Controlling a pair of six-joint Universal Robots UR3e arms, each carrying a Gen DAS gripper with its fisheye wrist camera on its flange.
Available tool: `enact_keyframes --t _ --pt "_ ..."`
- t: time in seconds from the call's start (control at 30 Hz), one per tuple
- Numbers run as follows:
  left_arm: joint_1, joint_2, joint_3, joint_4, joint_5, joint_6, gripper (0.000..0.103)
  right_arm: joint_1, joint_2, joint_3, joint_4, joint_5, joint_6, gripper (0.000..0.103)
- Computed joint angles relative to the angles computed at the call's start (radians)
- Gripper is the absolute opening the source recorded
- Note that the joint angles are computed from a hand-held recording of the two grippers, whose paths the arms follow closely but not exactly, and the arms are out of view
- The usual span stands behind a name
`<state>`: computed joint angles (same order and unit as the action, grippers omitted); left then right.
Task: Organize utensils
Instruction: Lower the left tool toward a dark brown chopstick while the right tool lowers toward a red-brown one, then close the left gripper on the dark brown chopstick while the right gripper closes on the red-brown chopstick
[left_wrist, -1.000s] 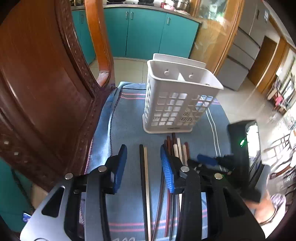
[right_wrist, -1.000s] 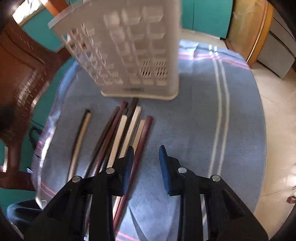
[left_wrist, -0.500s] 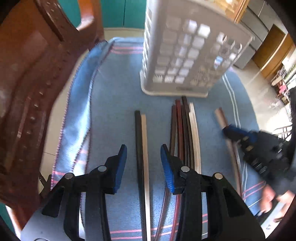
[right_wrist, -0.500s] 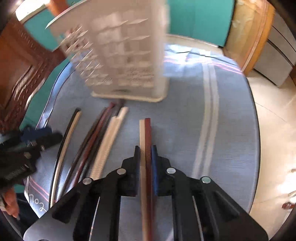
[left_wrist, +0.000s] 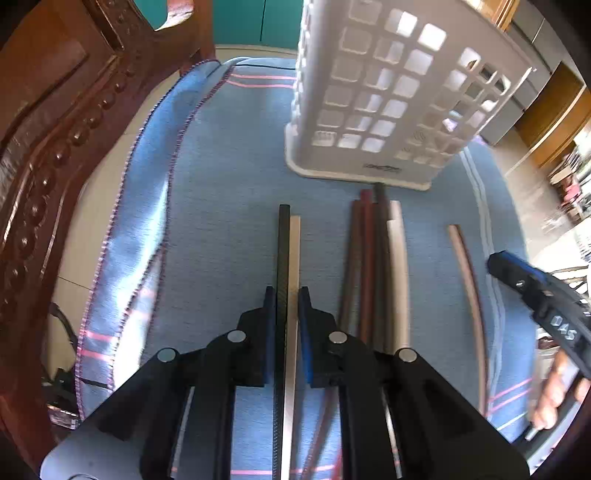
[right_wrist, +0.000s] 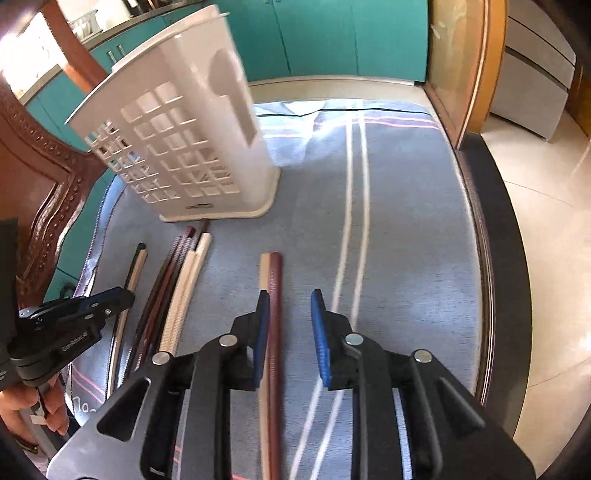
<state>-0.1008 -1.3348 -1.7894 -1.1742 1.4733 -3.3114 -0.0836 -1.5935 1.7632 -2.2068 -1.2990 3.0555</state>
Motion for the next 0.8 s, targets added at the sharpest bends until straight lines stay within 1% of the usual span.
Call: enact_keyframes --t 0.17,0.2,0.23,0.27,0.3,0.37,0.43,0.47,0.5,0.67,0.7,0.8 --pt "0.007 0.036 0.018 0.011 -0.091 0.005 0.013 -0.017 -0.015 0.019 0.002 -0.012 -0.011 0.025" --pt "0.014 0.038 0.019 0.014 -0.108 0.002 0.014 -0.020 -0.016 0.023 -0.001 -0.011 -0.013 0.028" --pt "0.024 0.054 0.018 0.000 -0.116 0.005 0.018 -0.021 -0.019 0.026 -0.003 -0.011 -0.014 0.029" --pt "0.025 0.052 0.018 0.004 -0.112 0.003 0.021 -0.021 -0.020 0.029 -0.006 -0.013 -0.013 0.031" --pt "0.017 0.048 0.017 0.011 -0.089 -0.005 0.024 -0.022 -0.019 0.026 -0.003 -0.014 -0.014 0.031" --pt "0.000 0.025 0.021 0.020 -0.046 -0.022 0.025 -0.018 -0.007 0.024 -0.012 -0.022 -0.014 0.031" --pt "0.025 0.016 0.027 0.002 -0.045 -0.003 0.025 -0.015 0.000 0.024 -0.015 -0.029 -0.015 0.031" --pt "0.016 0.000 0.035 0.003 -0.037 -0.009 0.025 -0.012 0.005 0.023 -0.017 -0.031 -0.014 0.031" --pt "0.041 -0.010 0.039 -0.001 -0.043 0.019 0.025 -0.008 0.010 0.020 -0.020 -0.034 -0.014 0.031" --pt "0.014 -0.072 0.044 0.039 -0.011 0.022 0.025 0.030 0.055 -0.004 -0.030 -0.064 -0.021 0.031" --pt "0.013 -0.050 0.025 0.035 -0.009 0.026 0.025 0.037 0.064 -0.006 -0.036 -0.071 -0.021 0.031" --pt "-0.010 -0.077 0.026 0.069 0.020 0.019 0.028 0.042 0.072 -0.009 -0.042 -0.065 -0.026 0.031"
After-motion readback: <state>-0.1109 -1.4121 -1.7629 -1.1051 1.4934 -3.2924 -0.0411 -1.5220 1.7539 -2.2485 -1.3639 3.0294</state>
